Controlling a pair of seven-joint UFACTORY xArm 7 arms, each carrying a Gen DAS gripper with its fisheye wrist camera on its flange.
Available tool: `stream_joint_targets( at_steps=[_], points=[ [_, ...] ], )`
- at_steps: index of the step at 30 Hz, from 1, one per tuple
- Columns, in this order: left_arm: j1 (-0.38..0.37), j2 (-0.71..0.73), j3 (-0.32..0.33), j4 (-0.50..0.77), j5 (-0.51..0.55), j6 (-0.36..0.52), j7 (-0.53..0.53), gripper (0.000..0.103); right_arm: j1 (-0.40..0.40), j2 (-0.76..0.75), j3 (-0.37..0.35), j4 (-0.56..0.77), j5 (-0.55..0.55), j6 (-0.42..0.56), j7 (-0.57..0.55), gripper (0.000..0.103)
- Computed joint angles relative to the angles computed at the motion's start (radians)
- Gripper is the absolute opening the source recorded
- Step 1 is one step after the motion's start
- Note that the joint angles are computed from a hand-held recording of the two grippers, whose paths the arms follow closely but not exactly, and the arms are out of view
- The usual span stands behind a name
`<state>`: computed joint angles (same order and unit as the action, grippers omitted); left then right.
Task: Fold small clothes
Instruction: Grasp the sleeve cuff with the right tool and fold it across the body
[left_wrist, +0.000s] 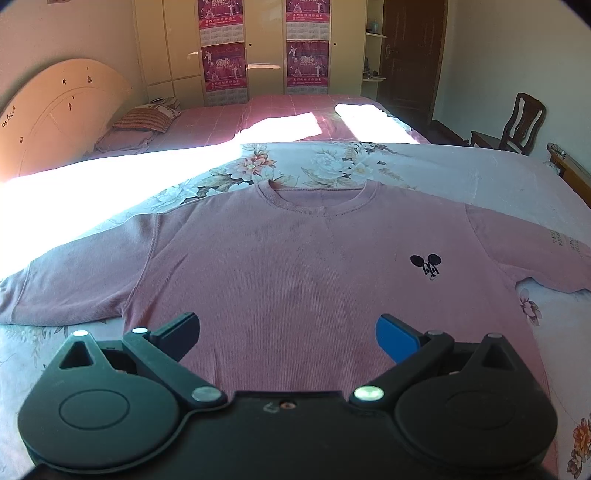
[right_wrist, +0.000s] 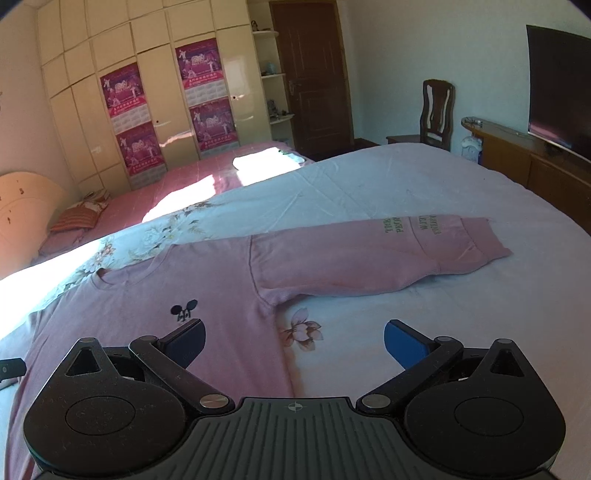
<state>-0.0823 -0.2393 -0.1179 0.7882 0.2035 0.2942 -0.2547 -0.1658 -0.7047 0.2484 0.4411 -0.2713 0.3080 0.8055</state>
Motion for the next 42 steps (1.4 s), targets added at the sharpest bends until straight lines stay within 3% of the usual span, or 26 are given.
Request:
stream_joint_targets(
  at_steps=[3, 6, 9, 13, 19, 24, 26, 28, 29, 36, 42],
  points=[
    [0.018, 0.089, -0.048, 0.065, 0.082, -0.006, -0.09, 0.102, -0.064, 0.092, -0.055, 0.016, -0.024, -0.059, -0.041, 0.101],
    [-0.001, 0.182, -0.062, 0.146, 0.188, 0.017, -0.201, 0.102, -0.112, 0.189, -0.13, 0.051, -0.011, -0.078, -0.092, 0.061],
    [-0.045, 0.26, -0.045, 0.219, 0.286, 0.03, -0.31, 0.102, -0.149, 0.25, -0.195, 0.071, 0.014, -0.099, -0.13, 0.061],
    [-0.118, 0.345, -0.002, 0.312, 0.37, 0.075, -0.399, 0.101, -0.198, 0.313, -0.236, 0.118, 0.021, -0.048, -0.169, 0.061],
    [-0.187, 0.406, 0.046, 0.371, 0.359, 0.094, -0.389, 0.101, -0.208, 0.387, -0.319, 0.158, 0.094, -0.045, -0.18, 0.061],
    [-0.215, 0.433, 0.074, 0.397, 0.336, 0.113, -0.383, 0.1, -0.244, 0.414, -0.31, 0.17, 0.068, -0.067, -0.171, 0.061],
    [-0.22, 0.436, 0.082, 0.396, 0.341, 0.108, -0.391, 0.1, -0.266, 0.433, -0.29, 0.183, 0.031, -0.075, -0.146, 0.049],
    [-0.215, 0.435, 0.083, 0.389, 0.324, 0.091, -0.378, 0.1, -0.27, 0.425, -0.288, 0.175, 0.017, -0.086, -0.129, 0.017],
    [-0.216, 0.438, 0.086, 0.394, 0.324, 0.096, -0.377, 0.1, -0.258, 0.424, -0.3, 0.167, 0.032, -0.102, -0.139, 0.015],
    [-0.213, 0.44, 0.094, 0.399, 0.333, 0.1, -0.35, 0.099, -0.273, 0.397, -0.247, 0.15, -0.004, -0.216, -0.145, 0.01],
    [-0.189, 0.408, 0.098, 0.378, 0.311, 0.075, -0.32, 0.099, -0.12, 0.406, -0.223, 0.198, 0.079, -0.273, -0.249, 0.01]
  ],
)
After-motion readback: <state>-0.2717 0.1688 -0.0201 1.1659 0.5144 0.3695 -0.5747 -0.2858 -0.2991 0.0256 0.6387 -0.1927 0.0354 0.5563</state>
